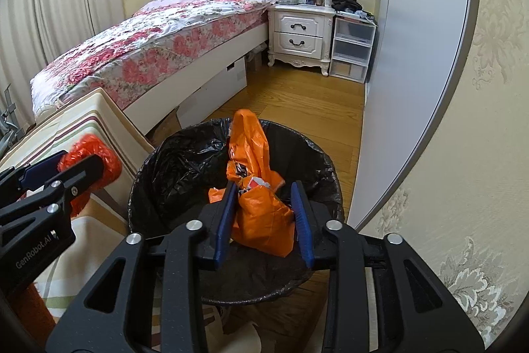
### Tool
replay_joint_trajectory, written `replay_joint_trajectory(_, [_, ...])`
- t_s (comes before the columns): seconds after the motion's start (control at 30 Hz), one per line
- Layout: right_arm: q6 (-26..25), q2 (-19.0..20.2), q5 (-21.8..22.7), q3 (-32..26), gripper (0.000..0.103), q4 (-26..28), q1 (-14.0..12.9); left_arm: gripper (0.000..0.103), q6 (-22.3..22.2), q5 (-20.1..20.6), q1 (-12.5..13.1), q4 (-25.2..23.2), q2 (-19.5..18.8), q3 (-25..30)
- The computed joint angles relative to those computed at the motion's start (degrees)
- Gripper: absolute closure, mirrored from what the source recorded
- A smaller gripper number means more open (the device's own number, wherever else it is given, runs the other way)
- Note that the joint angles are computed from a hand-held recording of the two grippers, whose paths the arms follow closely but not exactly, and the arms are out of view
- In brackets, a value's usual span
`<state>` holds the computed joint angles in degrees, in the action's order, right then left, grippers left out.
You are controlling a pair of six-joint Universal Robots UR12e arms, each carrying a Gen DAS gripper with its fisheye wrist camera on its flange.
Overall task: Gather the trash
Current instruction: 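Carry both bags over the black bin and open both grippers, then move both open grippers back over the sheet toward the remaining items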
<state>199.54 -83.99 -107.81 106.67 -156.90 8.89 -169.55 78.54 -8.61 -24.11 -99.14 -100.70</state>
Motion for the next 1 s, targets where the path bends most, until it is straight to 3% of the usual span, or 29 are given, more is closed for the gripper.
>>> replay_joint_trajectory(0.13, [-0.2,0.2,-2.0,-0.1,0.054,-0.2,0.4,0.031,-0.8,1.6,-0.3,0.5,-0.2,0.0])
replay_joint_trajectory(0.3, [-0.1,0.1,-2.8,0.0,0.049,-0.6,0.5,0.024,-2.3,3.2,-0.2,0.6,-0.2,0.1])
replay_joint_trajectory(0.63, [-0.1,0.0,-1.9,-0.4,0.048,-0.5,1.2,0.022,-4.6,4.0,1.6,1.4,2.3,-1.9])
replay_joint_trajectory(1.0, [-3.0,0.1,0.6,-1.6,0.047,-1.0,4.9,0.022,-6.8,6.6,5.8,0.3,6.9,-5.7])
